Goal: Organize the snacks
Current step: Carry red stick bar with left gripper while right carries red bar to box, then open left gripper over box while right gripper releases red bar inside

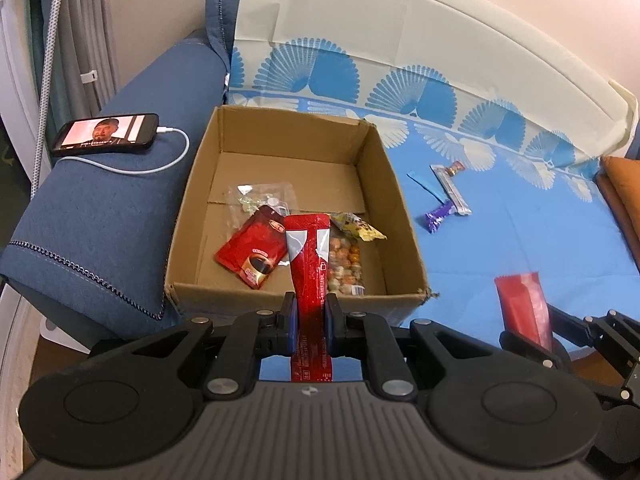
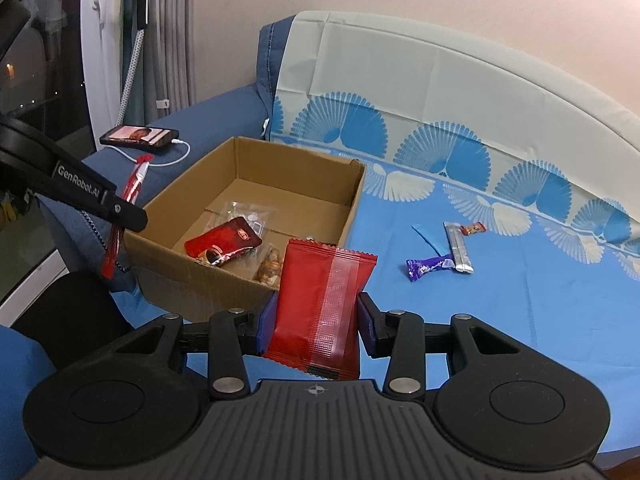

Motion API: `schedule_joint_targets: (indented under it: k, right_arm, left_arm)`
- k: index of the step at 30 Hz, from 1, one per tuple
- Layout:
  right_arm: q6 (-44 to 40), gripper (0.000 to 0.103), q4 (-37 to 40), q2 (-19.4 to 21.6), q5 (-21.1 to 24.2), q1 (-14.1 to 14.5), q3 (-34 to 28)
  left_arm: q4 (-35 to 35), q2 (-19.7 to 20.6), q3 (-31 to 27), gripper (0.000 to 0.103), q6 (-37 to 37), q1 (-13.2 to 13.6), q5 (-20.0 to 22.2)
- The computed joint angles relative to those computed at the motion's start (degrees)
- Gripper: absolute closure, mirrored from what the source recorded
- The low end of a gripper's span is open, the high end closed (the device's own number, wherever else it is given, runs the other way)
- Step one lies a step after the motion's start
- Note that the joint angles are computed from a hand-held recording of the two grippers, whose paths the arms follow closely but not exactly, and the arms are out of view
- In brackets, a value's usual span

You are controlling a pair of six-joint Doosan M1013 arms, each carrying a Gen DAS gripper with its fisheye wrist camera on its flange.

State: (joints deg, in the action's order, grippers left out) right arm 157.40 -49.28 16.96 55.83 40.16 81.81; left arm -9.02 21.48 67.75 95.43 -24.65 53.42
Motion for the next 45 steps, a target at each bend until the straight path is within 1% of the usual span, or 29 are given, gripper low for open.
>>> schedule_joint_targets:
  k: [14, 19, 22, 27, 33, 38, 45]
  right_arm:
    - [-4.4, 0.058, 3.0, 1.8, -2.3, -2.6, -2.6]
    - [-5.7, 0.058, 4.0, 3.0, -3.7, -4.1, -4.3]
    - [-6.7, 0.058, 4.4, 4.0, -4.9, -5.0, -5.6]
    - [-8.3, 0.058, 5.7, 5.8, -7.3, -6.7, -7.9]
    - [-12.2, 0.058, 9.2, 8.5, -9.6, -8.5, -11.1]
    - [-15.6, 0.058, 12.9, 10.7, -10.1, -9.9, -13.5]
    - [-18.4, 0.058, 16.2, 14.0, -10.1, -11.0, -16.6]
  left_arm:
    - [1.4, 3.8, -5.1, 0.089, -2.7, 0.7, 2.1]
    - [1.6, 5.5, -7.9, 0.089, -2.9, 0.6, 1.1]
    - [1.8, 7.1, -10.4, 0.089, -3.3, 0.6, 1.5]
    - [2.5, 10.2, -14.8, 0.089, -3.9, 0.7, 3.9]
    - [3.3, 13.8, -20.1, 0.089, -4.8, 0.6, 5.2]
    - [4.0, 17.2, -24.8, 0.089, -5.5, 0.6, 7.2]
    - [5.0, 22.4, -31.7, 0.089, -6.1, 0.6, 11.3]
